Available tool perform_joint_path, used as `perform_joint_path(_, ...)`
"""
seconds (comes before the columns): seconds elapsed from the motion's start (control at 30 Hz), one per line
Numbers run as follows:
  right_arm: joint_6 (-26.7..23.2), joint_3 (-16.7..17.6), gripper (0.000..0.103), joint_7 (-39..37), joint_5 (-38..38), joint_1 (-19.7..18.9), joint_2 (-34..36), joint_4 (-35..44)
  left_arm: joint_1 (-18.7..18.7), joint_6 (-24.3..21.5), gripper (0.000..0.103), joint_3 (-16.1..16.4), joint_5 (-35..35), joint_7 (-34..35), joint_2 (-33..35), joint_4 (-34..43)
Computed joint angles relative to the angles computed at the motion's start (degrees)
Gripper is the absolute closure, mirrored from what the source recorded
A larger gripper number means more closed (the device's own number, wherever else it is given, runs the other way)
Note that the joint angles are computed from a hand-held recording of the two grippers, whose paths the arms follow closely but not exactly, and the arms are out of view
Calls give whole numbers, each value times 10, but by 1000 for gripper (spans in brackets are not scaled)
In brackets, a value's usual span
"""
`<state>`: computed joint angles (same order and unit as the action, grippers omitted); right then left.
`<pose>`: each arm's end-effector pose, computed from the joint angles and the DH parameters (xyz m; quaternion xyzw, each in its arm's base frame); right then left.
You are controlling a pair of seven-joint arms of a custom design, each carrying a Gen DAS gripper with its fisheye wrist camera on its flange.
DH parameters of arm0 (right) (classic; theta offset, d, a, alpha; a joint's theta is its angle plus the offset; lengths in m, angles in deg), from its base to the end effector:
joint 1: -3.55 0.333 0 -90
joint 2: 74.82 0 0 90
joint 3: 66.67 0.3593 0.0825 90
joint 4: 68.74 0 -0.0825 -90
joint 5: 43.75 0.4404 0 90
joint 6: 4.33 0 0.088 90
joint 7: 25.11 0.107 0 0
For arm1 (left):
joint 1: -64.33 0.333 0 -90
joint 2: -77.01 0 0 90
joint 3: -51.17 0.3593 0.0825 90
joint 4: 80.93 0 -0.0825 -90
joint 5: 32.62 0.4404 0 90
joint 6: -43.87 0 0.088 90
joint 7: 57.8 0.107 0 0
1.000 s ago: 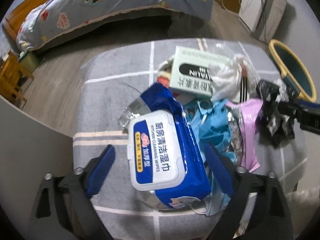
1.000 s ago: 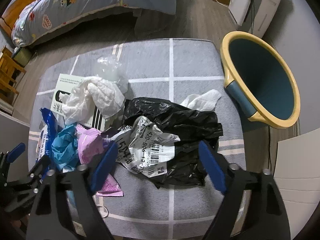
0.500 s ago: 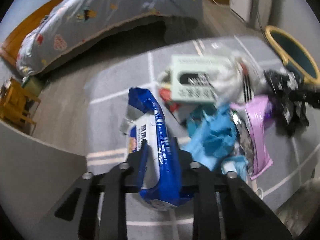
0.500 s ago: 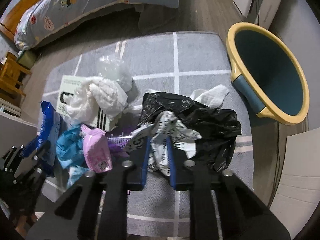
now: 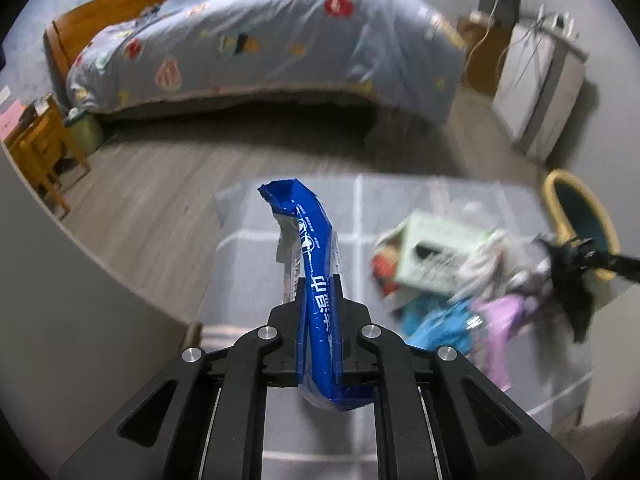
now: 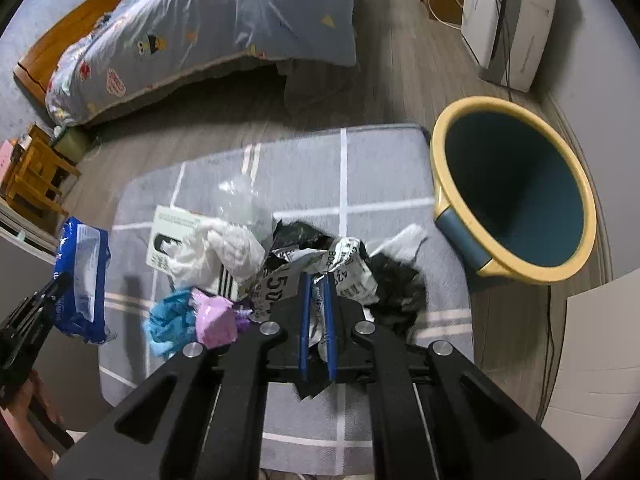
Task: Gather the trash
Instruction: 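Grasp the blue wet-wipe pack with left tool while right tool grasps black bag, then carry the black bag with right tool into the bin and release it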
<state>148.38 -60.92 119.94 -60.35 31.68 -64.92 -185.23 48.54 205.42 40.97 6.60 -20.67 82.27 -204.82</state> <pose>0.5547 0.3795 0.4207 -0.6334 0.7350 -0.0877 0.2258 0.5562 -0.3040 0.4187 -0.6289 0.7072 -0.2465 0.2087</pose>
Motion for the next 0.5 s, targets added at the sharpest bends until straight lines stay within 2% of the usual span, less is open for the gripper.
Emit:
perform_joint_path(0.13,22,-4,100,0,-5,-5,-19,-10,-2,50,92,-9,-22,20,-11,0)
perform_joint_path(0.23,40,-5,100,8,-12,-12,-32,-17,-9,67,92,-16,-32,42,-3,18)
perform_joint_path(0.4,63,4,99,-26,24,-26,-23,-20,-31,66,92,-18,-42,73,12,42)
perform_joint_path(0.47,44,14,97,-79,61,-30,-1,-5,-38,64,92,-13,-40,77,15,45)
perform_joint_path(0.5,18,18,93,-103,70,-28,15,9,-40,64,92,-11,-39,77,17,47)
